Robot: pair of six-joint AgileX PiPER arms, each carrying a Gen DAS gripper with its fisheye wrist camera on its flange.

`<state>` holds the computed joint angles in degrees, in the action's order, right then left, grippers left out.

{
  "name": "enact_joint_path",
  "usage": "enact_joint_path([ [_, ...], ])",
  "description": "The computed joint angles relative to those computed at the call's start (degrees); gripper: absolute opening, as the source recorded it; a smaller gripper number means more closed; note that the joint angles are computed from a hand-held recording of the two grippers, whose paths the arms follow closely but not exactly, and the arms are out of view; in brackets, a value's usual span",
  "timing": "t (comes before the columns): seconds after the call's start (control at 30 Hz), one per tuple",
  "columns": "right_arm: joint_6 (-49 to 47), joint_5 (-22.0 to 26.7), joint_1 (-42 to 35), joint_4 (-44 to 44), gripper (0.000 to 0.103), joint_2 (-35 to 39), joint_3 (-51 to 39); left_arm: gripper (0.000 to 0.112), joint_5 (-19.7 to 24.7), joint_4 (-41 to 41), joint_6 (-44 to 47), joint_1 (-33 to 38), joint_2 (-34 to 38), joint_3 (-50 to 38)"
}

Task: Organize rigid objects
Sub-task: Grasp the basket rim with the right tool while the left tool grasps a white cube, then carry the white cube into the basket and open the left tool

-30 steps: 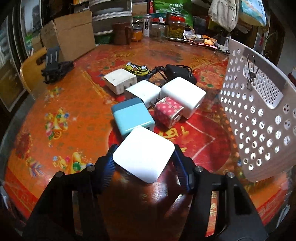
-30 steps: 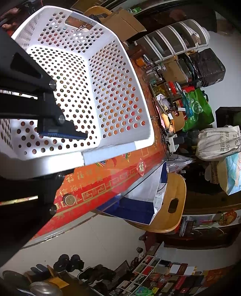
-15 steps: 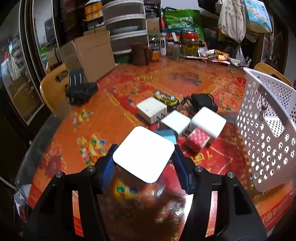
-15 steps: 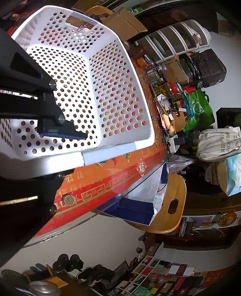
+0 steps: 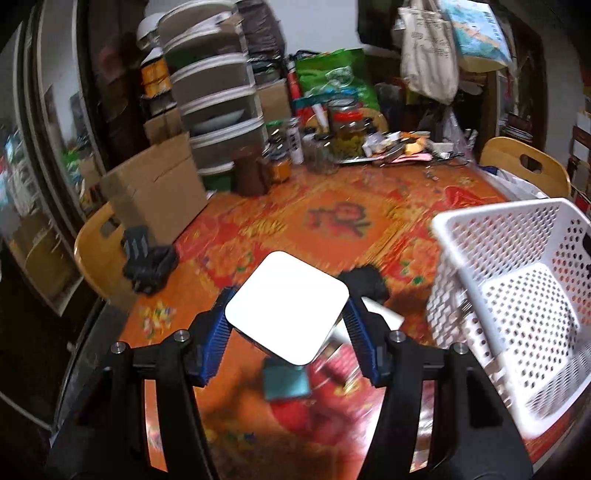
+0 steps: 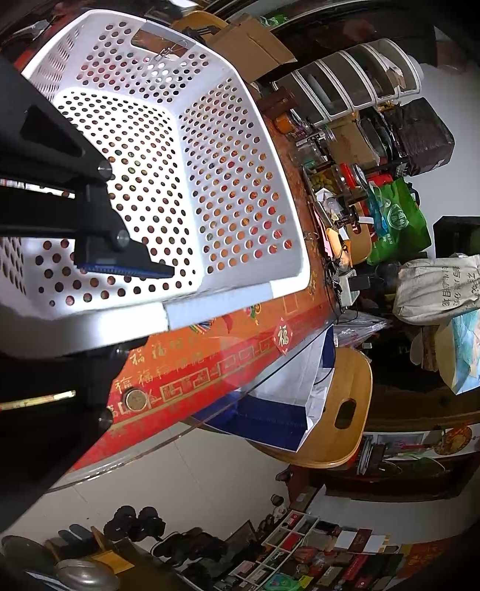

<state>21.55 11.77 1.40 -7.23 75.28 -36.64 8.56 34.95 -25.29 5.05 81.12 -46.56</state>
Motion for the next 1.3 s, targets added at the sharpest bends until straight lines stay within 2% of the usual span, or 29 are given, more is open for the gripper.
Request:
enact_joint_path([
  [0.13,-1.2,0.0,-0.1,1.3,0.016,0.1,-0.1,0.056,5.3,6.6,-6.6,-8.6,0.4,-4.9],
  [0.4,-2.0,0.1,-0.3,2.1,0.016,0.2,-0.3,0.056,14.6,7.0,-7.0,-22.9,7.4,-15.5],
  [0.57,-3.0,0.3,-0.4,3.2,0.016,0.3,-0.4,0.056,22.0,-2.8,3.5,-28.2,14.4,-25.8],
  [0.6,-2.6,0.5,-0.3,2.9,0.016,0.3,-0.5,0.056,22.1,-3.8,4.8,-28.2,15.3,-26.5],
  [0.67,-2.6,0.6,-0.3,2.9,0.016,0.3,-0.5,0.056,27.3,-4.3,6.9,-30.4,19.7,-32.4],
  [0.73,-2.9,0.5,-0.3,3.1,0.016,0.3,-0.5,0.056,30.3,-7.2,10.2,-31.0,23.2,-36.6],
  [0.97,-6.1,0.5,-0.7,6.6,0.016,0.3,-0.4,0.056,42.8,-10.1,18.9,-34.5,33.5,-48.2],
  [1.13,-5.8,0.7,-0.7,6.3,0.016,0.2,-0.4,0.056,55.6,-13.2,26.7,-35.6,43.6,-59.8],
  [1.3,-6.6,0.7,-0.7,7.0,0.016,0.2,-0.4,0.056,61.2,-14.0,31.2,-37.1,48.2,-63.6],
])
